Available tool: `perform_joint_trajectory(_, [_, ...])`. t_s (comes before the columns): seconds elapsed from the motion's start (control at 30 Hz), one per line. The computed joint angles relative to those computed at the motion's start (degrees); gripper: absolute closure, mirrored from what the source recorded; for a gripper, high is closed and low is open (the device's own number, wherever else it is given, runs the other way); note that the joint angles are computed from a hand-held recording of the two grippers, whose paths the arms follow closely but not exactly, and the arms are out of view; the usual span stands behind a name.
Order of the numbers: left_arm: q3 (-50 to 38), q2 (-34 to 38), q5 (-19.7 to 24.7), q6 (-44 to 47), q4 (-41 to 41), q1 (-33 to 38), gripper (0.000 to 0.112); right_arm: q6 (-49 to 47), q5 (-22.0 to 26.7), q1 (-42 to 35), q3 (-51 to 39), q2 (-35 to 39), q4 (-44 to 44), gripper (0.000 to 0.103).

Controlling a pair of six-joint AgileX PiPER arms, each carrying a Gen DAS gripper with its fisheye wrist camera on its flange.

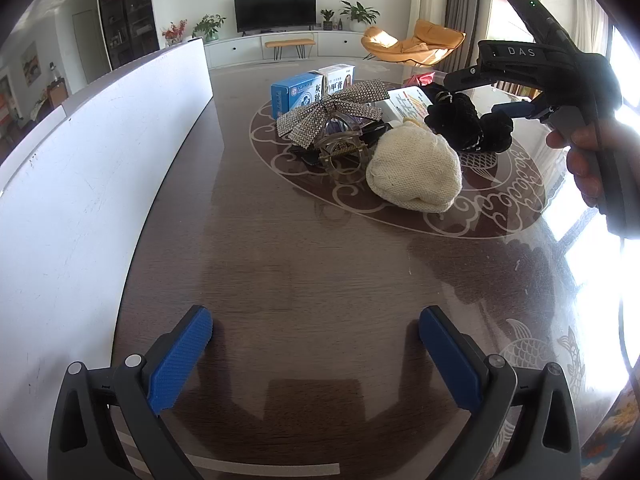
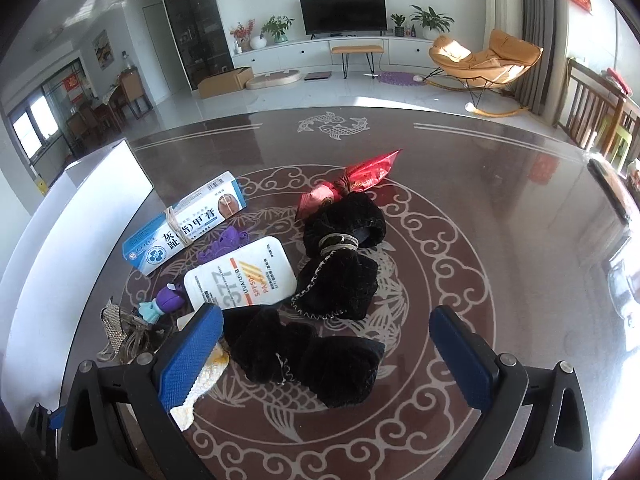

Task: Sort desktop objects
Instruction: 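Grasp the black fabric item with the right tool and lift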

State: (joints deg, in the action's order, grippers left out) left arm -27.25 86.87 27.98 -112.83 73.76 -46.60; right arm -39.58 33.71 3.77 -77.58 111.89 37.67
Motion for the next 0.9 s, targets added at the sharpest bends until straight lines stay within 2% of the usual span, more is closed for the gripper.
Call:
perform_joint_trajectory(0.03, [-0.04, 0.05, -0.03, -0.01, 0.06, 0.05, 0.009, -2.56, 4.95, -0.9, -2.35, 2.08, 2.67, 0.003])
perform_joint_trajectory(0.13, [0.01, 0.04, -0.06, -0.16, 0.16, 0.04, 0.009, -4.78, 17.94, -1.26, -7.05, 6.36, 2.99, 0.017])
perform_joint_trajectory(0.17, [0.01, 0.02, -0.09, -0.19, 0.21, 0.07, 0.009, -6.52, 21.01, -1.18, -6.75, 6.44, 3.36, 0.022])
perform_joint_trajectory(0.2, [0.01, 0.0, -0.07, -0.2, 0.22, 0.09, 0.009, -8.03, 22.36, -0.68, -5.81, 5.8, 3.0, 0.023])
perform_joint_trajectory(0.23, [-0.09, 0.1, 0.0, -0.13, 0.15, 0.1, 0.009, -9.37, 21.99, 0.06, -4.3, 4.54, 2.23, 0.023])
perform_joint_trajectory(0.3, [-0.28, 0.23, -0.01, -0.01, 0.11, 0.2, 0.009, -9.9, 16.87, 2.14, -0.22, 0.79, -0.42, 0.023])
perform_joint_trajectory(0.43, [-0.31, 0.27, -0.06, -0.06, 0.2, 0.24, 0.009, -2.77, 8.31, 5.19, 1.43, -0.92, -7.64, 0.022])
perform_joint_trajectory(0.57, [-0.25, 0.28, -0.06, -0.21, 0.33, 0.22, 0.009, 1.37, 8.95, 4.6, -2.2, 3.06, -7.84, 0.022])
perform_joint_trajectory(0.73, [-0.27, 0.35, -0.1, -0.33, 0.45, 0.26, 0.009, 0.22, 3.49, 6.19, 1.05, 2.12, -5.86, 0.024])
perform_joint_trajectory(0.8, [-0.24, 0.34, -0.09, -0.38, 0.47, 0.24, 0.009, -2.8, 3.61, 6.5, 2.05, 1.86, -2.72, 0.036])
perform_joint_trajectory(0.9, [-0.23, 0.37, -0.11, -0.46, 0.55, 0.25, 0.009, -7.09, 4.34, 7.49, 4.31, 0.43, -0.39, 0.046])
